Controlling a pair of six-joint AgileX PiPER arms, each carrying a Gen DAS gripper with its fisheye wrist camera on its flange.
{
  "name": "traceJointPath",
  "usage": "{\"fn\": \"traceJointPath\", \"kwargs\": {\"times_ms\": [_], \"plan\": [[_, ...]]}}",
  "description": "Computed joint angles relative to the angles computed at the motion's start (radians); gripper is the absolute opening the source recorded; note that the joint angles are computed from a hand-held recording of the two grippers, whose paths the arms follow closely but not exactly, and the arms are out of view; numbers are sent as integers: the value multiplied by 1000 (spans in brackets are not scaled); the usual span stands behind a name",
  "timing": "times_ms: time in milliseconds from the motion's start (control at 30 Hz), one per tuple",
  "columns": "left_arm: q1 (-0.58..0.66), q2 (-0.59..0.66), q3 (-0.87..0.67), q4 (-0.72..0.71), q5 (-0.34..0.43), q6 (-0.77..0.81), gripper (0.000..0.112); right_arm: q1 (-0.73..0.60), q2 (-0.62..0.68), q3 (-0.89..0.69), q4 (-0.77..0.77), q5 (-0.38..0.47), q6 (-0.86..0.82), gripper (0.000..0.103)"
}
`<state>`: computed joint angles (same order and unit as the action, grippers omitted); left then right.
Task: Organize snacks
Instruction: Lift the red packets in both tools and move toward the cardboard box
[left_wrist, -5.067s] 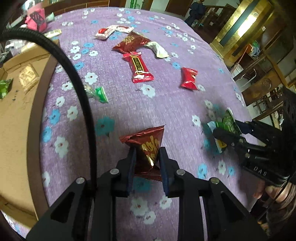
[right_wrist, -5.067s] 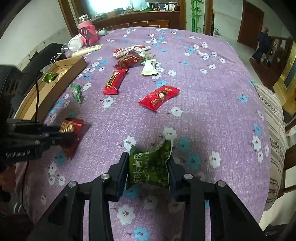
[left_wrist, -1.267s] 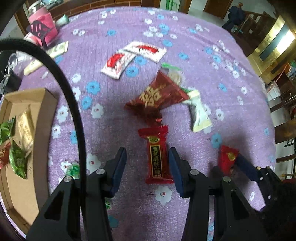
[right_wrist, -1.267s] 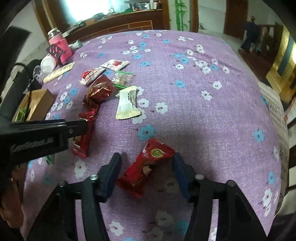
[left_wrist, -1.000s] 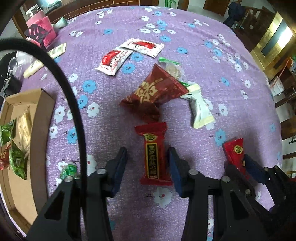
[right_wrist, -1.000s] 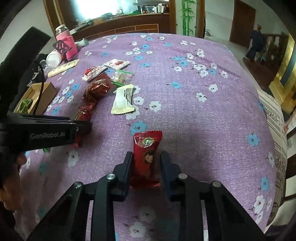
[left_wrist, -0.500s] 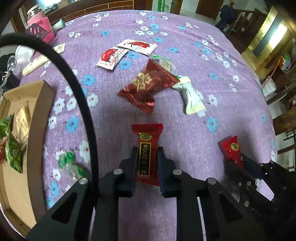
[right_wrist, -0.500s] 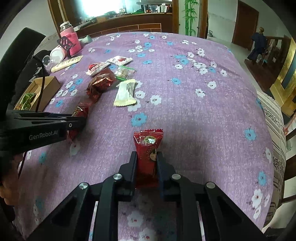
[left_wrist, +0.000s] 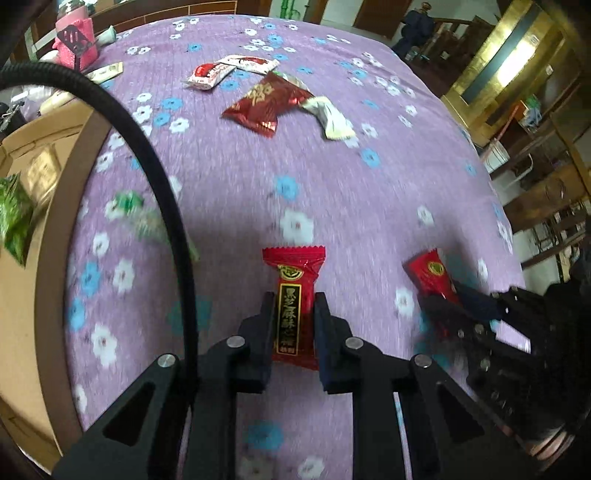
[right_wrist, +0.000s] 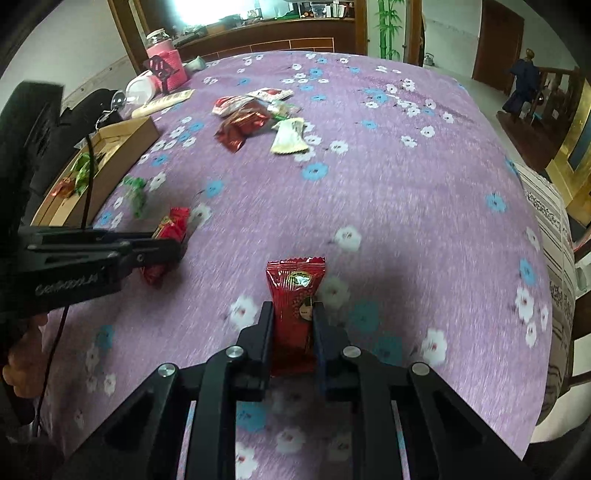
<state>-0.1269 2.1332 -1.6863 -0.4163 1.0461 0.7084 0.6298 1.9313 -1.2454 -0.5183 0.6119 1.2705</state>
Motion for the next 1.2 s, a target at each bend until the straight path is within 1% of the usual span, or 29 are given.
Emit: {"fn": "traceJointPath", "kwargs": {"times_ms": [133,200,267,400,633,667,867,1000,1033,1067,1133,1167,1200], "plan": [[37,-47,75,-16,5,63,20,34,1,-5,4,5,25,18],[56,-71,115,-21,-7,91,20,43,7,-15,11,8,27,18],[73,-82,131,-27,3,112,20,50,22,-40,27,9,18,18],[112,-91,142,-36,19,135,20,60,62,-110,73,12,-26,18],[159,-107,159,-43,0,163,20,85,130,-261,113,58,-96,18],[163,-112,163,-47,-5,169,21,90,142,-290,111,74,-105,18],[209,-92,121,-51,30,178,21,95,208,-404,119,143,-159,19],[223,-85,114,-56,38,188,21,101,236,-456,101,223,-187,19],[223,-84,114,-59,42,190,21,91,249,-473,136,237,-233,20],[223,-84,116,-62,45,193,21,87,256,-478,150,244,-244,20],[217,-86,125,-60,43,199,21,86,277,-496,170,262,-283,23],[215,-87,130,-61,42,203,21,92,283,-511,157,285,-287,28],[210,-88,136,-57,39,205,21,90,291,-524,163,298,-295,30]]}}
